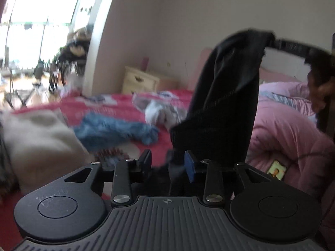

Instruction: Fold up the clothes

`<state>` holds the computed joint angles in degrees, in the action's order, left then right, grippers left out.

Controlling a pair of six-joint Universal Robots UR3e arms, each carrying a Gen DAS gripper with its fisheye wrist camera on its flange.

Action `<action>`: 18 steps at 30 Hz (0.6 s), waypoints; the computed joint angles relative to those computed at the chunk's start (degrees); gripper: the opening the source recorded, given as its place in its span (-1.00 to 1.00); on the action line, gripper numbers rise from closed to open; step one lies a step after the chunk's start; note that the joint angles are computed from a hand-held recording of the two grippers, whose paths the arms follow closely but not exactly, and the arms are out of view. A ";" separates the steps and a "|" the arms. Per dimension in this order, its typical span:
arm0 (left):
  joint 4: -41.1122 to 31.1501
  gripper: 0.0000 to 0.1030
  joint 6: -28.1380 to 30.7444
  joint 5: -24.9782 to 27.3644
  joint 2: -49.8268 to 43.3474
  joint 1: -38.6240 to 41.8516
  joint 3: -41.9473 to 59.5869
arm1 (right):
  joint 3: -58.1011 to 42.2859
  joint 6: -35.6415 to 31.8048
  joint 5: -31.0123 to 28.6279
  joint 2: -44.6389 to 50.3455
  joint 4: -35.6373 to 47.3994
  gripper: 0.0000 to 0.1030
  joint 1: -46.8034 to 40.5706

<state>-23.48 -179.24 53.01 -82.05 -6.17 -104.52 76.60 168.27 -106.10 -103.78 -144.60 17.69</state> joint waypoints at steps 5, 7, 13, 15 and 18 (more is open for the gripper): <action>-1.02 0.42 6.71 -8.68 1.07 4.84 -4.95 | -0.70 0.82 -0.51 0.87 0.97 -0.80 1.06; 1.86 0.68 9.38 -8.92 1.28 4.05 -7.13 | -1.06 1.45 -1.11 1.22 1.36 -0.80 1.95; 17.00 0.97 8.38 -0.58 -8.02 -4.49 -5.65 | -0.01 2.31 -2.08 -0.47 2.11 -0.80 4.26; 21.26 0.97 6.18 0.63 -13.54 -6.31 -3.16 | -0.55 2.51 -2.64 -0.84 3.03 -0.80 5.14; 24.93 0.97 3.54 -0.55 -17.86 -7.09 -1.19 | -1.34 3.29 -3.42 -1.63 5.07 -0.80 6.26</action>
